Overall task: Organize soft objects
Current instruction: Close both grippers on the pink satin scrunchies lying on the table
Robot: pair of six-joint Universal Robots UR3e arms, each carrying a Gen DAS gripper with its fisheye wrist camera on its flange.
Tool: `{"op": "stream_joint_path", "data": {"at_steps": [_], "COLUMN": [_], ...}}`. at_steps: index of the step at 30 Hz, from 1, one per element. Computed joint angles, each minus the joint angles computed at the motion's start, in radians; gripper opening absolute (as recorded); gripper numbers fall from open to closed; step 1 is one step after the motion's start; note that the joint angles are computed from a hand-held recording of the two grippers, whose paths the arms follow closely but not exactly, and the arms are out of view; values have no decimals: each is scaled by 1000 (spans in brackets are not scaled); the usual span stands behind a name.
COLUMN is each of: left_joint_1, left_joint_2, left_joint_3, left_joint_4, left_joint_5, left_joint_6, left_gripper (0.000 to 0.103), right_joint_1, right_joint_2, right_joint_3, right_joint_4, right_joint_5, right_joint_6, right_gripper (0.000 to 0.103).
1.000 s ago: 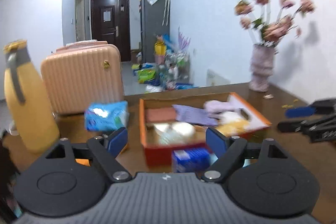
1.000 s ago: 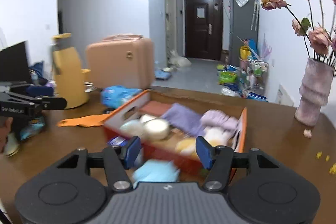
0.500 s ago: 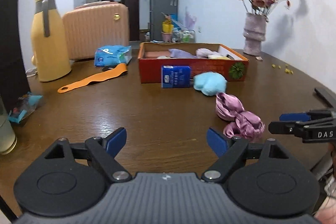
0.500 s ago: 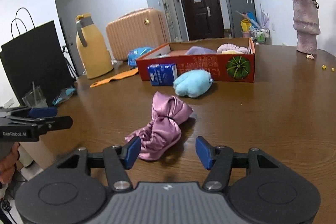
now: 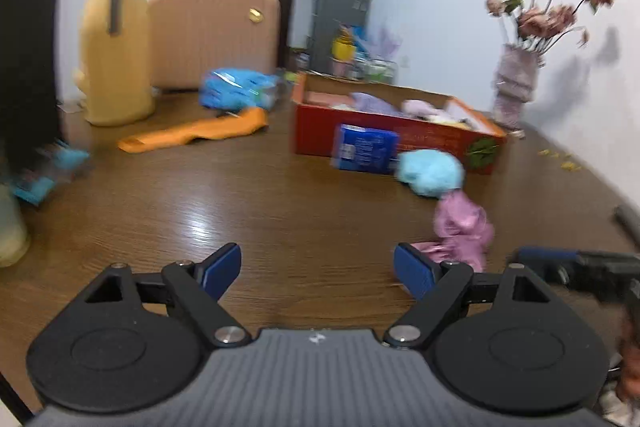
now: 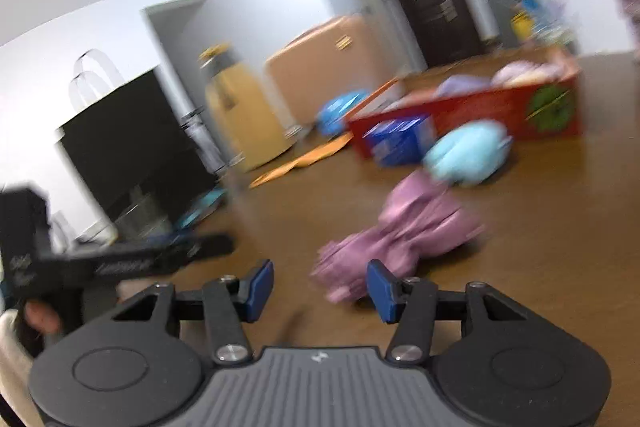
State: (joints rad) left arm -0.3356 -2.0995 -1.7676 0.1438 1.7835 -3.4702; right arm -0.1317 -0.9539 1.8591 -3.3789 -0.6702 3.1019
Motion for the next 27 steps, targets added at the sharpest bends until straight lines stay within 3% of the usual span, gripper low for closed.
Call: {"op": "stream_joint_path", "data": {"at_steps": [2, 4, 7, 9, 12, 14, 17, 23, 27], "left_joint_1": [44, 49, 9, 18, 59, 90, 106, 111, 114], "left_joint_2": [-25, -91, -212, -252, -261, -260, -262, -271, -264], "left_joint_3": [14, 92, 258, 320, 332, 307, 282, 314, 374], "left_joint_4": [18, 2, -41, -80, -120, -105, -74, -99, -122], "left_joint_5": [-168, -261, -232, -250, -337, -410, -445, -488, -490], "left_joint_6": [-36, -44, 14, 1, -27, -23, -18, -9, 17], "left_gripper": [86, 86, 87, 86, 72, 61, 52, 26, 23], "right_joint_1": [6, 24, 39, 52, 92, 101, 102, 79, 70], "right_joint_2": [7, 44, 131, 191, 270, 285, 281, 227, 203], "right_joint_3": [-41, -145, -328, -453, -600, -627, -577, -450, -452], "right_joint_4": [-11, 64, 180, 260, 358, 404, 352, 271, 260], "right_joint_5": [-109, -186, -204, -188, -205, -204, -205, -192, -173], "right_joint_6": [21, -2, -18, -19, -25, -41, 1, 38, 56], "right_gripper": [53, 53, 53, 52, 47, 37, 33, 16, 8]}}
